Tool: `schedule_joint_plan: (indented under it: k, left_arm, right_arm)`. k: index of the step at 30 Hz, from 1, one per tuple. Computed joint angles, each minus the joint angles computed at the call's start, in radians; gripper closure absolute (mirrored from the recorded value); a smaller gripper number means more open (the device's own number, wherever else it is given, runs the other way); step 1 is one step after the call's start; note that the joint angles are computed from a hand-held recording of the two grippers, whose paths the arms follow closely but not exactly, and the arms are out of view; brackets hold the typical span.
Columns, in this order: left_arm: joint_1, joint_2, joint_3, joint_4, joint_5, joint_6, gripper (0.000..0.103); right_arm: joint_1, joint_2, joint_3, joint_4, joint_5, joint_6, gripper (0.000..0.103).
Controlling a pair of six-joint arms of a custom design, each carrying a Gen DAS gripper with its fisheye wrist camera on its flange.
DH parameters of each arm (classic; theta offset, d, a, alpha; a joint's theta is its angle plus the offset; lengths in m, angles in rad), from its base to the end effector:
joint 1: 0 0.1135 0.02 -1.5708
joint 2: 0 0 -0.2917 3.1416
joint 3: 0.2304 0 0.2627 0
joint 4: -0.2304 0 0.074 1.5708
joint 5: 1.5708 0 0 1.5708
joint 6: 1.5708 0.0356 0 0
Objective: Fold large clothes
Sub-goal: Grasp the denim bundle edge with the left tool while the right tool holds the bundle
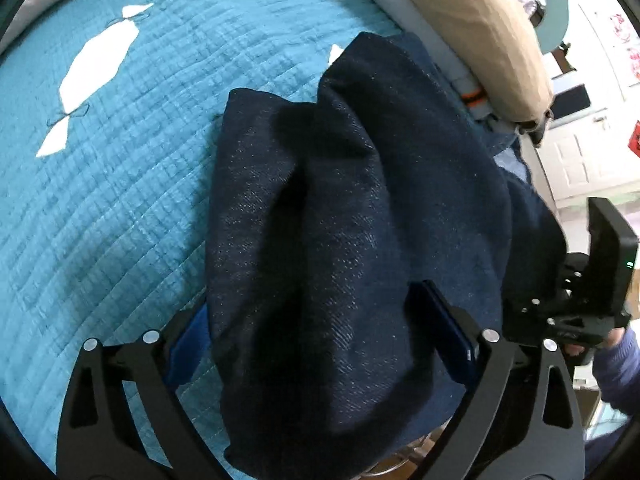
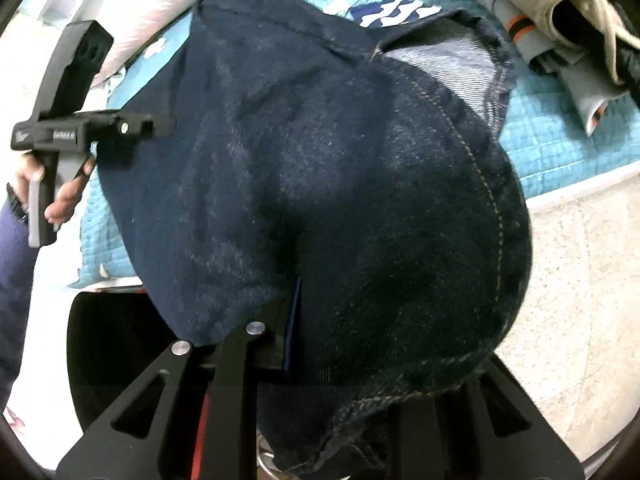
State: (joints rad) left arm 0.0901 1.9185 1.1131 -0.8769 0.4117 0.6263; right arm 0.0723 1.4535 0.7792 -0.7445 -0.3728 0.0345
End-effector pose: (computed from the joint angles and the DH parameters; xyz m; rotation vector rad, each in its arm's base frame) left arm 0.3279 0.0153 0.1389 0.7689 2.9322 -0.6521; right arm 0.2378 0.0302 0.1845 -0.0983 2.9564 0.5690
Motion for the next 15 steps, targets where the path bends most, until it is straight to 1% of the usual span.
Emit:
schedule_joint_plan:
  k: [2,3,4,6,9,12,15]
  left_arm:
    - [-0.013,-0.064,-0.065,0.063,0.011,-0.019,0.038]
    - [-0.021,-0.105,-0.104,0.1,0.005,-0.031,0.043]
    - [-0.021,-0.133,-0.13,0.124,0.007,-0.051,0.045]
    - [-0.009,-0.172,-0.17,0.153,0.018,-0.07,0.051]
    - [0.009,-0.244,-0.246,0.199,0.031,-0.11,0.056]
    - [0.012,-0.32,-0.318,0.243,0.022,-0.166,0.057]
    - [-0.023,-0.381,-0.377,0.304,-0.009,-0.259,0.058]
  right_arm:
    - [0.008,-0.008,0.021,-0.007,0.019,0.014,0.084]
    - [0.027,-0.013,0.036,-0.009,0.052,0.026,0.084]
    - [0.053,-0.011,0.05,-0.009,0.096,0.037,0.084]
    - [0.075,0.005,0.066,-0.001,0.143,0.067,0.084]
    - [0.088,0.016,0.067,0.027,0.181,0.115,0.084]
    - [0.099,0.03,0.075,0.049,0.227,0.142,0.084]
    - [0.122,0.045,0.08,0.065,0.27,0.169,0.083]
